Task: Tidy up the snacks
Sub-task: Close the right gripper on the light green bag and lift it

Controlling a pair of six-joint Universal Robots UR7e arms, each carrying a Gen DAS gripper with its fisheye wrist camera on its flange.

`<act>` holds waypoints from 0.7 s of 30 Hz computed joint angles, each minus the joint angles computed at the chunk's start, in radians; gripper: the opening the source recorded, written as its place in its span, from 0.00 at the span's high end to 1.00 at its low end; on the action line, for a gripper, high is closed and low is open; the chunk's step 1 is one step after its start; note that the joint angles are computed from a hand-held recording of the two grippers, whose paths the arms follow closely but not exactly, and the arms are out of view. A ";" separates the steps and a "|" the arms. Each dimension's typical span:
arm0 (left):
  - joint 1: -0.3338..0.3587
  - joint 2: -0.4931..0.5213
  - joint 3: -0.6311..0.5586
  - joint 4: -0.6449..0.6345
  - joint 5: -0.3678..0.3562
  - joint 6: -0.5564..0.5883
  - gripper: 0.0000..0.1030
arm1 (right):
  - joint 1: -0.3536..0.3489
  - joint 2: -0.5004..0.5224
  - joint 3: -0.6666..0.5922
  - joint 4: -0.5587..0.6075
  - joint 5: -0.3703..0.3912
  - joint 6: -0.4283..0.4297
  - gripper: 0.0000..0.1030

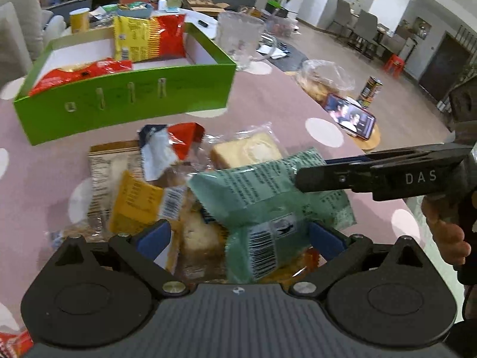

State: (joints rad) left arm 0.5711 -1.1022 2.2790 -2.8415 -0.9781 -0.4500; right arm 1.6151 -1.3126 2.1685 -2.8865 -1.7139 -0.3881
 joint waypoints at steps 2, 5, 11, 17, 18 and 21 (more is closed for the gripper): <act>0.002 0.007 -0.005 -0.003 -0.005 0.007 0.06 | -0.005 -0.002 -0.001 0.006 0.009 0.007 0.35; 0.002 0.014 -0.014 -0.001 -0.003 0.025 0.06 | -0.011 -0.005 -0.004 0.018 0.022 0.017 0.35; 0.007 0.017 -0.029 0.004 -0.008 0.052 0.07 | -0.013 -0.006 -0.012 0.046 0.038 0.024 0.35; 0.012 0.021 -0.038 0.000 -0.014 0.069 0.08 | -0.015 -0.006 -0.016 0.055 0.040 0.023 0.35; 0.012 0.023 -0.038 -0.008 -0.012 0.072 0.09 | -0.016 -0.006 -0.017 0.057 0.044 0.025 0.35; 0.008 0.032 -0.042 -0.028 -0.012 0.100 0.15 | -0.015 -0.003 -0.017 0.051 0.042 0.030 0.34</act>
